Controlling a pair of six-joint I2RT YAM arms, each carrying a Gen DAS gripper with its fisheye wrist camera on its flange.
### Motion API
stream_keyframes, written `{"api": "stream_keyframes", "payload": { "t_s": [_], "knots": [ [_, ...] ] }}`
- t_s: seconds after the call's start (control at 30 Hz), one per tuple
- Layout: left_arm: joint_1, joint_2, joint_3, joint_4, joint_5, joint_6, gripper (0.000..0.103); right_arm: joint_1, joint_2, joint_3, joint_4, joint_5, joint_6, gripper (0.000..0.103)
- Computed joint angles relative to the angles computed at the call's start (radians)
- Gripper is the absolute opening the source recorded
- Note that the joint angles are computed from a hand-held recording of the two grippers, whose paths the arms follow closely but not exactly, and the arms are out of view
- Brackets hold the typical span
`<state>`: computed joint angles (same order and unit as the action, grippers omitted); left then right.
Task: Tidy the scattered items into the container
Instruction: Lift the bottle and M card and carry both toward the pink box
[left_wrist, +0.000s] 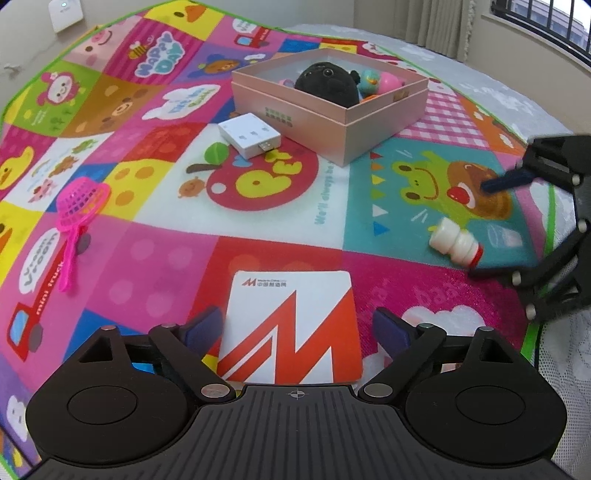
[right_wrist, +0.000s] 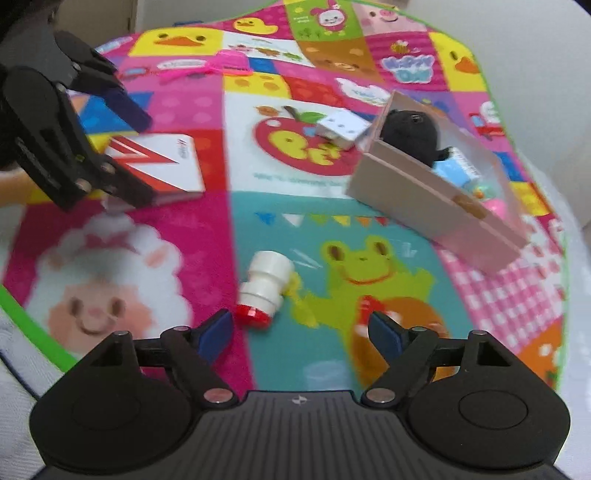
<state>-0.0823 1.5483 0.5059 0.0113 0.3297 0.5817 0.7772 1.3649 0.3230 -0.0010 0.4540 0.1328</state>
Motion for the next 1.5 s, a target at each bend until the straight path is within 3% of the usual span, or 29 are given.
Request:
{"api": "stream_keyframes", "payload": {
  "t_s": [0.1,0.17,0.37,0.47,0.63,0.8,0.83,0.87,1.13,1.4,1.47,1.5],
  "knots": [
    [-0.003,0.004,0.001,0.0,-0.006,-0.004,0.094,0.002,0.024,0.009,0.007,0.135,0.018,0.081],
    [-0.003,0.007,0.002,-0.002,-0.008,-0.008,0.094,-0.01,0.001,0.0,0.025,0.155,0.029,0.081],
    [0.004,0.011,0.002,-0.007,-0.005,-0.001,0.095,-0.056,-0.15,-0.045,0.052,-0.036,0.057,0.081],
    [0.012,0.014,0.002,-0.009,-0.002,0.004,0.095,-0.056,-0.115,-0.032,0.066,-0.097,0.06,0.079],
    [0.031,0.02,0.007,-0.014,0.007,0.009,0.095,-0.073,-0.004,-0.012,0.099,-0.156,0.075,0.063],
    [0.04,0.027,0.01,-0.023,0.017,0.019,0.096,-0.092,0.035,-0.013,0.147,-0.16,0.049,0.061],
    [0.04,0.027,0.01,-0.025,0.018,0.02,0.096,-0.103,0.038,-0.009,0.15,-0.172,0.043,0.058],
    [0.04,0.027,0.01,-0.027,0.02,0.022,0.096,-0.115,0.042,-0.003,0.146,-0.188,0.041,0.046],
    [0.024,0.038,0.014,-0.022,0.011,0.004,0.097,-0.069,0.012,-0.003,0.119,-0.175,0.066,0.046],
    [-0.05,0.1,0.036,0.014,-0.066,-0.081,0.098,-0.029,-0.012,-0.021,0.099,-0.163,0.084,0.046],
    [-0.063,0.086,0.027,0.023,-0.068,-0.07,0.086,-0.032,-0.031,-0.029,0.092,-0.164,0.088,0.046],
    [-0.071,0.075,0.021,0.028,-0.068,-0.065,0.085,-0.037,-0.045,-0.031,0.085,-0.166,0.09,0.046]
  ]
}}
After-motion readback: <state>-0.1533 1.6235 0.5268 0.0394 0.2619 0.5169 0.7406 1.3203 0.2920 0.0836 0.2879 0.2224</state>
